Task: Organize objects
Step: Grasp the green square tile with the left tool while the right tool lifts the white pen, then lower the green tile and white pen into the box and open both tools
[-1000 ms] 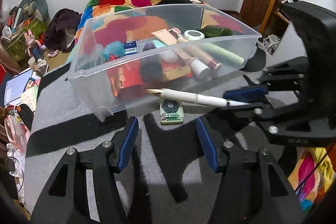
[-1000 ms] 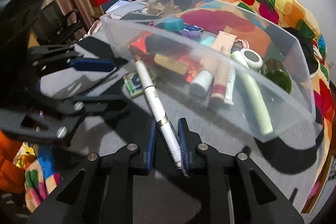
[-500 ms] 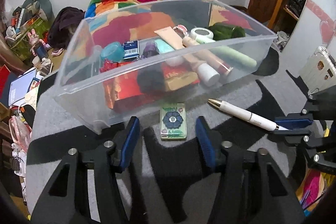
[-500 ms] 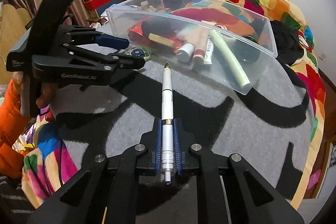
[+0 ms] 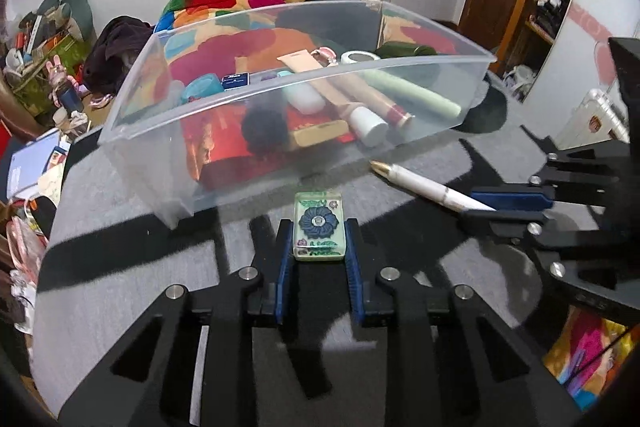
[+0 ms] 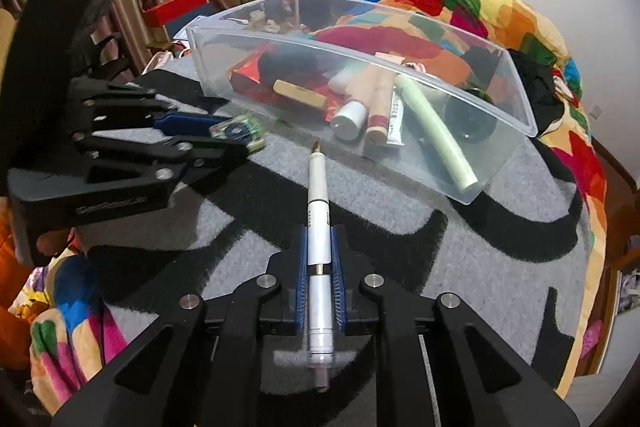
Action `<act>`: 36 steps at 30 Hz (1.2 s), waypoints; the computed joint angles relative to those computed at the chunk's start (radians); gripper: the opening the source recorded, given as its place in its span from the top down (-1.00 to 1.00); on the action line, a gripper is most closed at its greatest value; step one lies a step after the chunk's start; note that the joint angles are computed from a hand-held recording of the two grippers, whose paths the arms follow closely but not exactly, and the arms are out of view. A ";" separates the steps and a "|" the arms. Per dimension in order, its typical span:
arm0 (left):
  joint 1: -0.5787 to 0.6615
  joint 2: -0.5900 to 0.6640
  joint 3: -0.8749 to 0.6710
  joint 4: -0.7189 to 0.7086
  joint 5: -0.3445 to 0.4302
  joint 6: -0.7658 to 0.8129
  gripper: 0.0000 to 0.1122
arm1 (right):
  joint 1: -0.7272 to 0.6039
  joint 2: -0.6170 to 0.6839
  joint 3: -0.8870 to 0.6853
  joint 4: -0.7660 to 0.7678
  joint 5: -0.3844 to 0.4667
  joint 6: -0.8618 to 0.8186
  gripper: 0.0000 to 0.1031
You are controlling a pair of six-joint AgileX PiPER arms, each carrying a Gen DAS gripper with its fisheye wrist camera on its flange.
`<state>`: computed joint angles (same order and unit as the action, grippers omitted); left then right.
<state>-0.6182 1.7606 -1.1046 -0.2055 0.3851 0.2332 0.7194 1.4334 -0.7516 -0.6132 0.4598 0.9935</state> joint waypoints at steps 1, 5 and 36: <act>0.006 -0.015 0.017 -0.037 -0.009 0.034 0.57 | 0.008 -0.002 -0.001 -0.019 0.009 0.023 0.80; 0.032 -0.078 0.067 -0.193 -0.034 0.178 0.57 | 0.028 -0.054 0.007 -0.080 0.023 0.097 0.80; 0.166 0.020 -0.267 -0.310 0.002 0.186 0.57 | -0.165 0.116 -0.358 -0.126 0.114 0.011 0.80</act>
